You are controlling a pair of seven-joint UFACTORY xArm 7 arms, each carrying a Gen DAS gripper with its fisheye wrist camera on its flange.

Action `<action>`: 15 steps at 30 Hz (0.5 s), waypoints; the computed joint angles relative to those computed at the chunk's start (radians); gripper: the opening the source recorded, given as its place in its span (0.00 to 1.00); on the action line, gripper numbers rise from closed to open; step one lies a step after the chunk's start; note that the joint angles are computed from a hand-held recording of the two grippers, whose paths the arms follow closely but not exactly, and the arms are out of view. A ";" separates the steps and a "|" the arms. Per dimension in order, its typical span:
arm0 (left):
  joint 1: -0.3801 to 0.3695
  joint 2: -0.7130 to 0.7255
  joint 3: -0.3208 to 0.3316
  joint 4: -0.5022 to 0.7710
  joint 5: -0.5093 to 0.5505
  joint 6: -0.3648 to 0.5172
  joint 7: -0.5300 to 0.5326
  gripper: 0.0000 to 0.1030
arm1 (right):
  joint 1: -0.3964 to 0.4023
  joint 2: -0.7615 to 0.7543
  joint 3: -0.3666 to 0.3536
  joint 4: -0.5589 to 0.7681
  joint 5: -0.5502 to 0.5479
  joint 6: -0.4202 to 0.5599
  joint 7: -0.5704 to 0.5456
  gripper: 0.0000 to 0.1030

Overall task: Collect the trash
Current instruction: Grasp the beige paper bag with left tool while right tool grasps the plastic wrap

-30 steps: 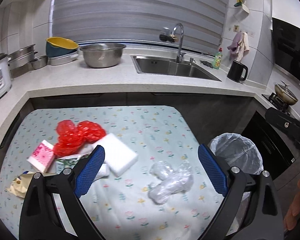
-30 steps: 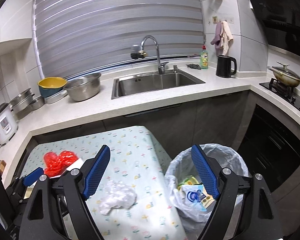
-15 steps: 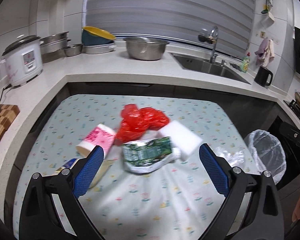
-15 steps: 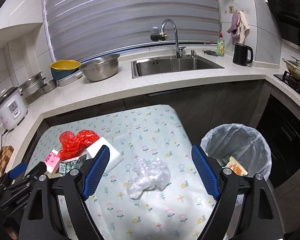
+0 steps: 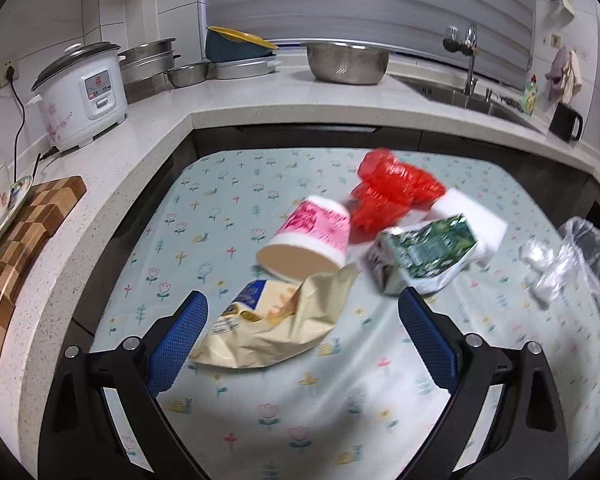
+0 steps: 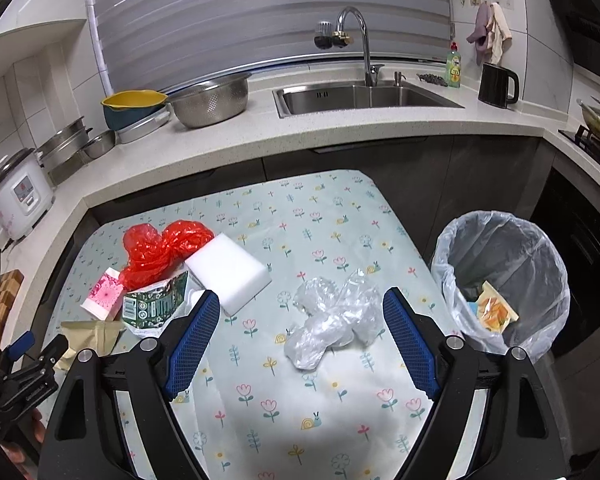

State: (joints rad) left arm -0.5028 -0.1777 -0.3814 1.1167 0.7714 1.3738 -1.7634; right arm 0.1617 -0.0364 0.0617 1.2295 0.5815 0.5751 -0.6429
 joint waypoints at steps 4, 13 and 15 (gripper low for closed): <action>0.001 -0.010 0.009 -0.046 -0.019 -0.028 0.028 0.89 | 0.002 -0.002 0.003 -0.032 -0.025 -0.009 0.030 0.78; 0.025 0.002 0.026 -0.093 -0.025 -0.083 0.046 0.86 | -0.001 0.027 0.007 -0.059 -0.083 -0.027 0.098 0.78; 0.027 -0.005 0.034 -0.107 -0.035 -0.110 0.053 0.77 | -0.003 0.038 0.010 -0.056 -0.095 -0.031 0.108 0.78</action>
State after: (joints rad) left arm -0.4755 -0.1831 -0.3470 1.0099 0.7369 1.2634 -1.7103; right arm 0.1589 0.0013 0.0716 1.1735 0.4870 0.5437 -0.5346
